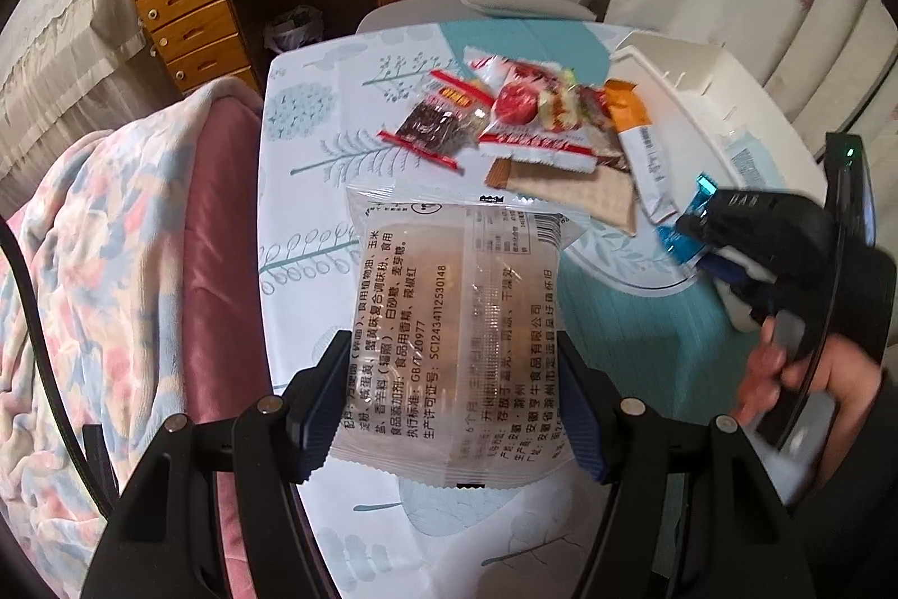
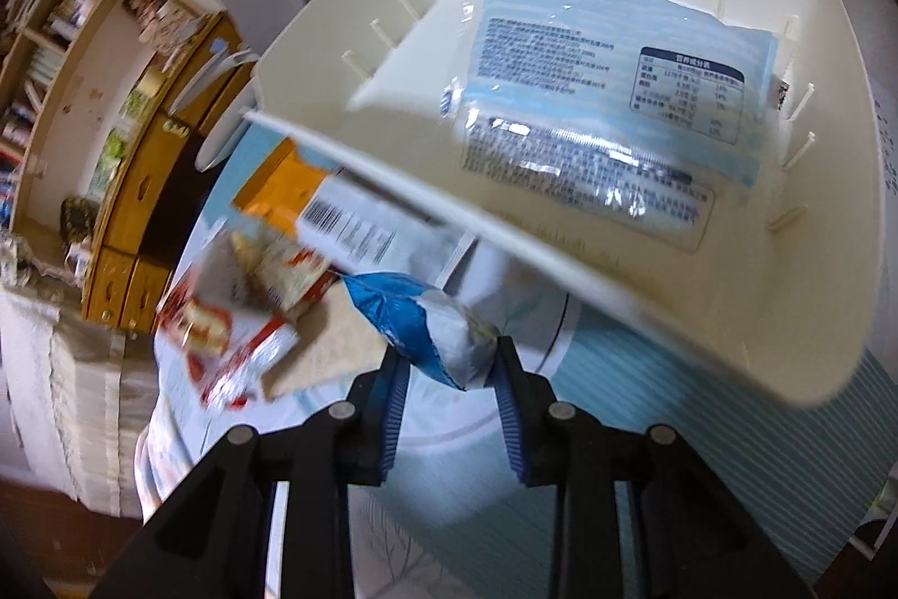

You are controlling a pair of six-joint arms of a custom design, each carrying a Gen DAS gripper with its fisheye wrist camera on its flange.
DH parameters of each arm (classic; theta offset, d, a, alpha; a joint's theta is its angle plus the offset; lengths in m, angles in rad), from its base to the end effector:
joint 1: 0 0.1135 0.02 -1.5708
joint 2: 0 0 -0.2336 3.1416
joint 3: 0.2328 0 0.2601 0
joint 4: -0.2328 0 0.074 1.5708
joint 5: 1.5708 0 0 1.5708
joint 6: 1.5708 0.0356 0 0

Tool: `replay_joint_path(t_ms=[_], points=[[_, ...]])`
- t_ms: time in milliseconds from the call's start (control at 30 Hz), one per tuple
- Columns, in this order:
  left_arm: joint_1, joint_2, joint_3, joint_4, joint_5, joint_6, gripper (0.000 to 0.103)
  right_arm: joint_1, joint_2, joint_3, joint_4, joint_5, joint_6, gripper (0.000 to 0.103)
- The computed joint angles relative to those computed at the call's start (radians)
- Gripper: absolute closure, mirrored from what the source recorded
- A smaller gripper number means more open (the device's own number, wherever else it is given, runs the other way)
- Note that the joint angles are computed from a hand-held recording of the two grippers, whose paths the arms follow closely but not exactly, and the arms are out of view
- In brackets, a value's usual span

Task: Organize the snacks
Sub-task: 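Grasp the blue-and-white wrapper with the right gripper while the left gripper holds the biscuit bag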

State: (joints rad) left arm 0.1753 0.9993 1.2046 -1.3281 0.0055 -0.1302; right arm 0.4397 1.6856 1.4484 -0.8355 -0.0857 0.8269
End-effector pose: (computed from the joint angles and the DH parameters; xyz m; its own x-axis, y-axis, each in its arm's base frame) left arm 0.1740 0.0306 0.3215 -0.8577 -0.2837 -0.4289 -0.2858 0.9563 -0.0612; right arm 0.3237 0.1556 0.2482 -0.8776 0.3974 -0.2682 0.2727 0.8739 0.4025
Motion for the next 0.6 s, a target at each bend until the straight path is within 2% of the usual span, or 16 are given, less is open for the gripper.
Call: replay_joint_path(t_ms=[367,467,600], points=[[-0.091,-0.004,0.125,-0.086,0.019,-0.017,0.037,0.043,-0.192,-0.073,-0.129,-0.162,-0.106,0.073],[-0.128,0.007,0.162,-0.114,0.008,-0.052,0.037,0.04,-0.223,-0.045,-0.186,-0.192,-0.174,0.073],[-0.19,0.053,0.25,-0.174,-0.023,-0.151,0.037,-0.004,-0.242,0.02,-0.265,-0.231,-0.295,0.073]])
